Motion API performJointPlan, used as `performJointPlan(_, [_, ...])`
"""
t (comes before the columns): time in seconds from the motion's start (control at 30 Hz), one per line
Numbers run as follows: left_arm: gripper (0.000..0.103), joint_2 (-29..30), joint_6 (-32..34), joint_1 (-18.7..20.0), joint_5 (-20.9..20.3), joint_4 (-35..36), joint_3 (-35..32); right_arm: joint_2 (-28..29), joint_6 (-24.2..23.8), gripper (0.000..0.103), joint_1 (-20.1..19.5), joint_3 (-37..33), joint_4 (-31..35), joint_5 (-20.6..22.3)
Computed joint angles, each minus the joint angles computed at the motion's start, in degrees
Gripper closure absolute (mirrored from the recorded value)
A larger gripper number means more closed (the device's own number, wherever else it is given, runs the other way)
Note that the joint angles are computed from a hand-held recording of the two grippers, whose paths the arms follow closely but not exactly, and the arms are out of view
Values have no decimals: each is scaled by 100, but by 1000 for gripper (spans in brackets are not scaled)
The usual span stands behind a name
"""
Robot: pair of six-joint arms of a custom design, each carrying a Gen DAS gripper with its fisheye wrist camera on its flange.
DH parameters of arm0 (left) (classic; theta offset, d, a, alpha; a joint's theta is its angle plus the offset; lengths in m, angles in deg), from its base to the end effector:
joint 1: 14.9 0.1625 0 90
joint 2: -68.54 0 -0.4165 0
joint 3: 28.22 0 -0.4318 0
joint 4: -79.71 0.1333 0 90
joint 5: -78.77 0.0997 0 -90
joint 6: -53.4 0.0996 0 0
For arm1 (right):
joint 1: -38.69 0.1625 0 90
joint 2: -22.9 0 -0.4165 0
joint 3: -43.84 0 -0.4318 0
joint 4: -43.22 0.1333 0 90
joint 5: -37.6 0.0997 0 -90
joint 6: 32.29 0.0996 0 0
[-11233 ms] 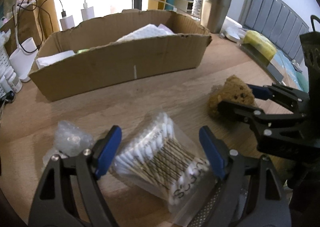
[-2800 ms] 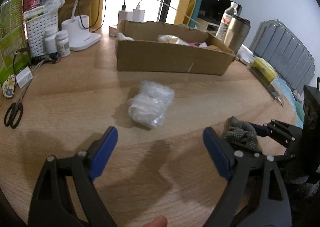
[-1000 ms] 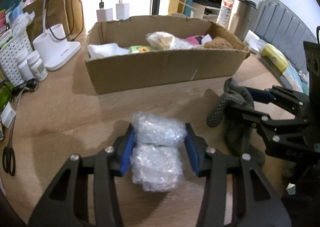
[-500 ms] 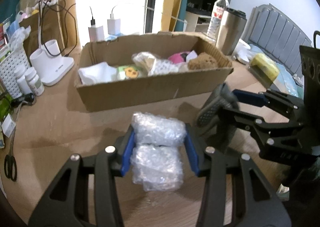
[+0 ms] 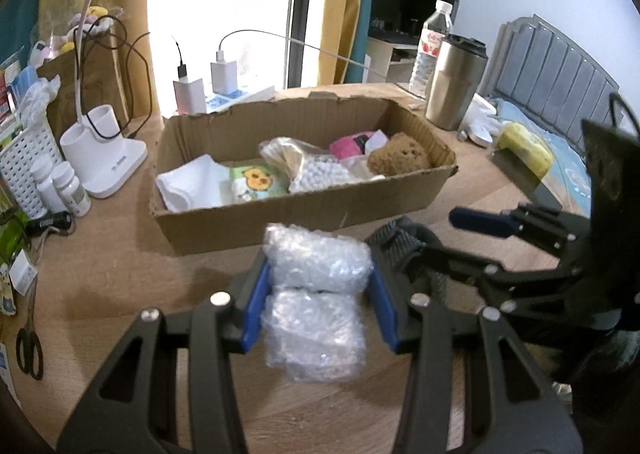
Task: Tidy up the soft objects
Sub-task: 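Carry the glove and bubble wrap into the box and release both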
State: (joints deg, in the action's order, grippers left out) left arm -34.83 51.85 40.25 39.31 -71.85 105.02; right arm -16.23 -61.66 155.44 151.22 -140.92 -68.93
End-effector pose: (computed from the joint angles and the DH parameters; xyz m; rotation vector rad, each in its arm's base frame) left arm -0.0539 -0.4453 0.3512 0.3629 2.2863 -0.9569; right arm 0.3703 -0.5015 -0.0181 1.2251 -2.4955 0.6292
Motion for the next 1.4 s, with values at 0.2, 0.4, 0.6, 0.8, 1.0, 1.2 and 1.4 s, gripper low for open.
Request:
performJointPlan(0.2, [56, -13, 28, 49, -31, -41, -4, 161, 179, 49, 5, -142, 285, -306])
performJointPlan(0.4, [56, -25, 66, 80, -95, -88, -8, 209, 193, 69, 24, -213, 439, -438])
performJointPlan(0.6, [56, -73, 133, 56, -100, -174, 0, 156, 64, 82, 51, -166, 433, -359])
performJointPlan(0.8, [56, -113, 244, 16, -67, -286, -13, -12, -26, 82, 122, -45, 261, -176])
performJointPlan(1.0, [56, -120, 358, -54, -46, -403, -50, -139, -57, 82, 224, -28, 121, -39])
performJointPlan(1.2, [56, -109, 485, -93, -31, -561, -103, -203, -84, 82, 308, -88, 20, 71])
performJointPlan(1.4, [56, -72, 627, -105, -34, -673, -162, -232, -182, 82, 363, -166, -68, 141])
